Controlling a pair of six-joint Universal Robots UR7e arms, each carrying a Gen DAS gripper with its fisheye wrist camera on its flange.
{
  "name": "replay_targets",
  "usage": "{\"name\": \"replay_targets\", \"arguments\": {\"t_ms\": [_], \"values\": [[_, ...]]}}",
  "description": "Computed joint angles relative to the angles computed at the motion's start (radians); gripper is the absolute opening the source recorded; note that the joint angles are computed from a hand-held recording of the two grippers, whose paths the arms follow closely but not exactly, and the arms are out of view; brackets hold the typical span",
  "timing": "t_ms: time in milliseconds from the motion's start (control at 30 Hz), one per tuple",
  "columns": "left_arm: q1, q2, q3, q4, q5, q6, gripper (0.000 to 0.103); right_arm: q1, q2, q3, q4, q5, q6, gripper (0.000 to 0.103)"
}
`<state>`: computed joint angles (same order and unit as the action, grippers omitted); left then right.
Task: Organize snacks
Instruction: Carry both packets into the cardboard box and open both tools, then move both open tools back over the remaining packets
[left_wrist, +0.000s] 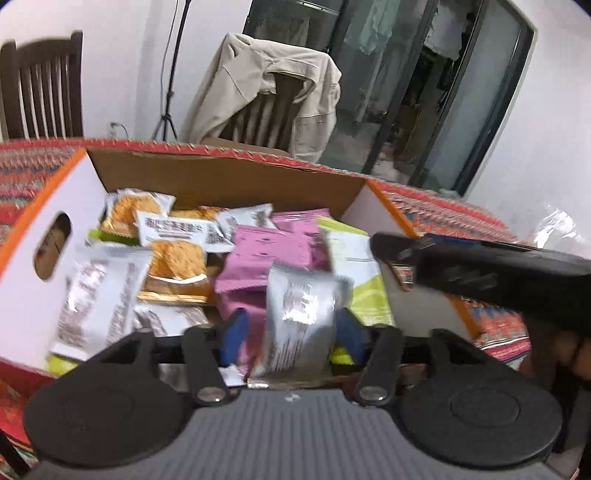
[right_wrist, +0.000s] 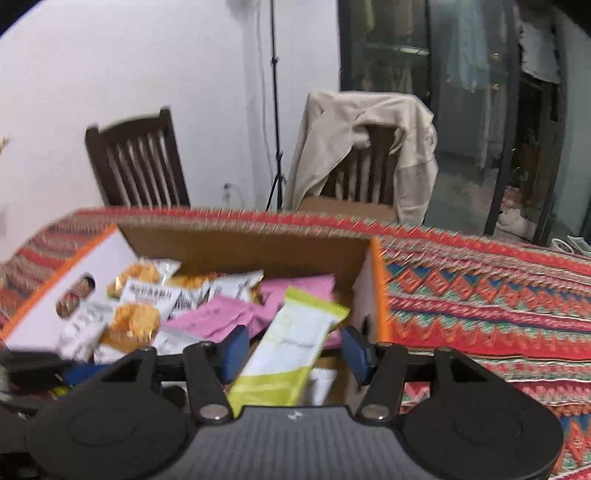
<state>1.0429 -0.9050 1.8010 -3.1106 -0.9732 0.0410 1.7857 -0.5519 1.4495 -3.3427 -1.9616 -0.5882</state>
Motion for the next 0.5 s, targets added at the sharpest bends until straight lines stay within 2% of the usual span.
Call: {"name": "replay_targets", "arguments": {"t_ms": [100, 167, 333, 500], "values": [[-0.013, -0.03, 0.027, -0.01, -0.042, 0.016, 0.07, -0.004, -0.065, 0.072, -0.046, 0.033, 0.021, 0.062], [-0.031, -0.05, 0.051, -0.032, -0.042, 0.041, 0.072, -0.002, -0.099, 0.117, -0.077, 0.044, 0.021, 0.068], [-0.101, -0.137, 0.148, -0.089, 0.01, 0.055, 0.073, 0.011, -0.185, 0.242, -0.134, 0.077, -0.022, 0.069], [-0.205, -0.24, 0.333, -0.266, 0.135, 0.141, 0.077, 0.02, -0.301, 0.424, -0.233, 0.128, -0.052, 0.076]]}}
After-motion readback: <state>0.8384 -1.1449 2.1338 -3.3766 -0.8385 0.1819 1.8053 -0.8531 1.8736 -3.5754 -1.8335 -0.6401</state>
